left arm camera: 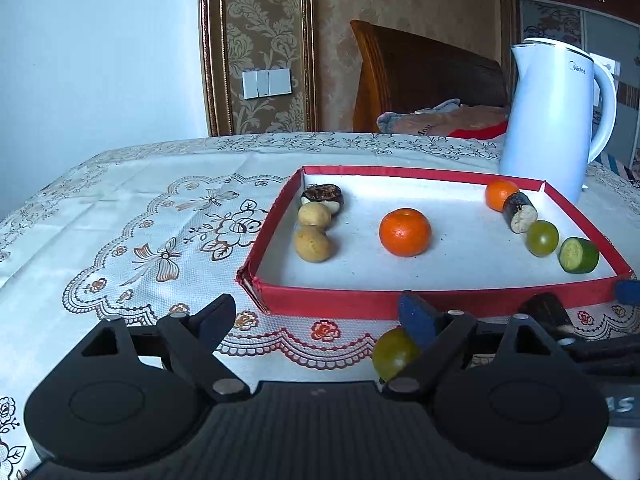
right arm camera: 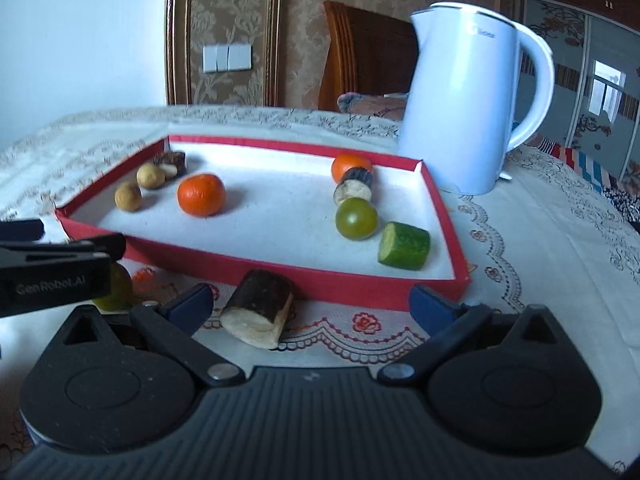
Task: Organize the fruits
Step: 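Grasp the dark eggplant chunk with the right gripper while the left grasps a green plum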
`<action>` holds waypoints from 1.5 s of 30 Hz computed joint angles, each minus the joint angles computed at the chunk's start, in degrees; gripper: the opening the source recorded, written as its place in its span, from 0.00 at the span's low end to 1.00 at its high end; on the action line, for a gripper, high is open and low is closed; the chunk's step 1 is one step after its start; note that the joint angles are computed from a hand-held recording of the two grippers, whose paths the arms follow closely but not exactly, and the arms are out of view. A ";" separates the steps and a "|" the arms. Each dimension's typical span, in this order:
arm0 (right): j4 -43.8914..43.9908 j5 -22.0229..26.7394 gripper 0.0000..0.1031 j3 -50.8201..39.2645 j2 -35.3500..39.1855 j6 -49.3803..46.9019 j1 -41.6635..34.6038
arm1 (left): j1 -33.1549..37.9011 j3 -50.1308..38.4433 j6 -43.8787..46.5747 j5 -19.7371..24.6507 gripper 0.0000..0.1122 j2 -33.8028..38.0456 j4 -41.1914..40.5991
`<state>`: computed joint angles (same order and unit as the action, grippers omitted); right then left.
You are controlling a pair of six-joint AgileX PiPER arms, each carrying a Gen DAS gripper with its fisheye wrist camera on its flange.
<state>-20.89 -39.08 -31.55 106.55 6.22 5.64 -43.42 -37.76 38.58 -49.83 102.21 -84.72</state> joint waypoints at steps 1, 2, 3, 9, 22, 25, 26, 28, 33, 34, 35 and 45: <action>0.79 1.20 0.96 -0.72 0.30 -0.52 0.78 | 0.00 0.00 0.06 -0.03 0.79 -0.02 -0.07; 0.72 2.41 0.84 -1.49 0.60 -0.18 1.18 | -0.01 0.02 0.09 -0.06 0.79 -0.06 -0.10; -0.28 3.89 0.80 -2.37 0.86 1.00 1.30 | 0.01 0.00 0.06 -0.02 0.79 -0.09 -0.08; -14.70 3.68 0.46 -3.72 1.62 12.87 -1.93 | 0.28 1.65 -2.23 1.18 0.79 -1.53 2.63; -18.63 -1.43 0.35 -1.15 1.23 15.12 -6.61 | 0.93 7.44 -12.19 4.57 0.79 -6.36 14.84; -19.39 -1.65 0.35 -1.26 1.46 16.01 -7.42 | -0.75 6.66 -9.51 4.22 0.79 -5.14 15.23; -19.86 -1.37 0.35 -1.49 1.56 16.52 -7.49 | -1.50 6.13 -7.90 3.75 0.79 -4.51 14.18; -19.62 -1.01 0.35 -1.66 1.68 16.31 -7.25 | -2.93 4.53 -4.12 2.31 0.79 -2.71 10.79; -19.62 -1.13 0.35 -1.53 1.63 16.29 -7.24 | -2.04 3.65 -2.30 4.62 0.80 -2.32 10.33; -19.59 -1.18 0.35 -1.53 1.66 16.24 -7.26 | -1.79 3.74 -2.59 4.94 0.81 -2.35 10.67; -19.66 -1.23 0.35 -1.55 1.67 16.29 -7.33 | -1.33 3.85 -3.00 5.66 0.82 -2.45 11.37; -11.25 -2.01 0.35 0.90 1.23 9.03 -7.66 | 2.42 1.49 1.65 14.66 0.84 -1.43 10.43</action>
